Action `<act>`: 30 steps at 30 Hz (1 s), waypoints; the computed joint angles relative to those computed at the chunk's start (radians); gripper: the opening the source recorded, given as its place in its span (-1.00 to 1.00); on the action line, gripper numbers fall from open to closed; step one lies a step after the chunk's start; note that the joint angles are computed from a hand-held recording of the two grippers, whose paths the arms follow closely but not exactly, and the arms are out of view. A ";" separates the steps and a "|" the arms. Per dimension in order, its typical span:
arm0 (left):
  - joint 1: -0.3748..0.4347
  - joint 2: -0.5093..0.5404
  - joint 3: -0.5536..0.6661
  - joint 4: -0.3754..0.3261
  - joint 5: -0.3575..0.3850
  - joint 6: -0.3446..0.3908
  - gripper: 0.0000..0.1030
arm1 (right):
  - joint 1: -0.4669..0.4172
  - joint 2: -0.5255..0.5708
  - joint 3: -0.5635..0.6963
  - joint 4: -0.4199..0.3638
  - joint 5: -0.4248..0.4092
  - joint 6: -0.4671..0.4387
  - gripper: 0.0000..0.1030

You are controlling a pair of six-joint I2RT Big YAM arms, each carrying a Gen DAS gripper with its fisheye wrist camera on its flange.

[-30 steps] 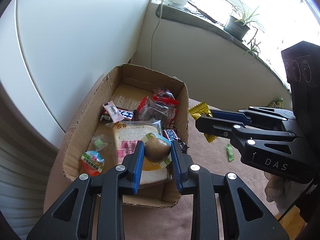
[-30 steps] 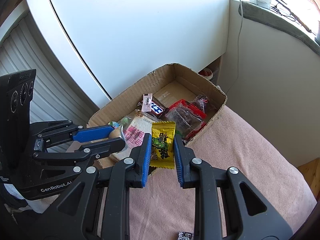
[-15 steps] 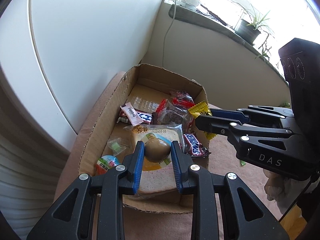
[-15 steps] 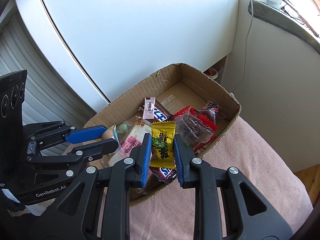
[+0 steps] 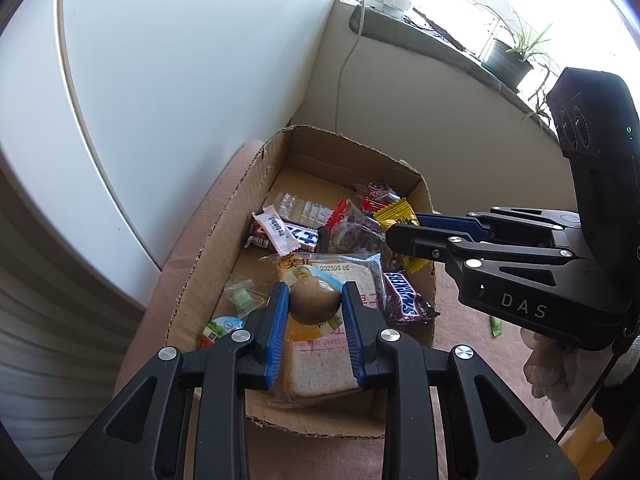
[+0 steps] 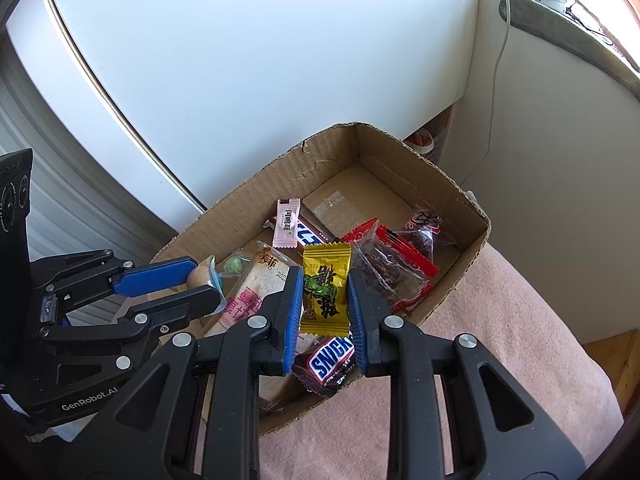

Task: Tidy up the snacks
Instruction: 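Carry the egg sweet and yellow candy into the box and release both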

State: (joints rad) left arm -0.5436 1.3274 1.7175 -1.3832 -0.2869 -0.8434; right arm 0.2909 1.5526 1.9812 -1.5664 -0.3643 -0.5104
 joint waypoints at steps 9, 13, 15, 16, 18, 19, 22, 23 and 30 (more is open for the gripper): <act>0.002 0.005 0.006 -0.012 0.003 0.001 -0.50 | 0.003 0.001 -0.008 0.012 0.013 0.010 -0.55; 0.002 0.007 0.010 -0.018 -0.001 -0.002 -0.49 | 0.003 -0.003 -0.010 0.019 0.021 0.015 -0.55; 0.002 0.011 0.013 -0.022 -0.003 -0.001 -0.49 | 0.001 -0.005 -0.010 0.023 0.027 0.017 -0.34; 0.002 0.012 0.015 -0.025 -0.004 -0.001 -0.48 | 0.000 -0.007 -0.012 0.026 0.028 0.017 -0.21; 0.002 0.012 0.017 -0.027 -0.007 0.000 -0.38 | -0.004 -0.015 -0.019 0.041 0.023 0.021 0.09; 0.001 0.013 0.019 -0.029 -0.012 0.001 -0.30 | -0.006 -0.017 -0.019 0.043 0.020 0.022 0.10; -0.002 0.016 0.027 -0.039 -0.019 0.004 -0.21 | -0.007 -0.018 -0.014 0.049 0.036 0.037 0.20; -0.003 0.017 0.030 -0.042 -0.019 0.004 -0.09 | -0.007 -0.017 -0.011 0.051 0.039 0.041 0.32; -0.021 0.026 0.046 -0.065 -0.030 -0.001 0.09 | -0.017 -0.025 -0.008 0.053 0.041 0.039 0.48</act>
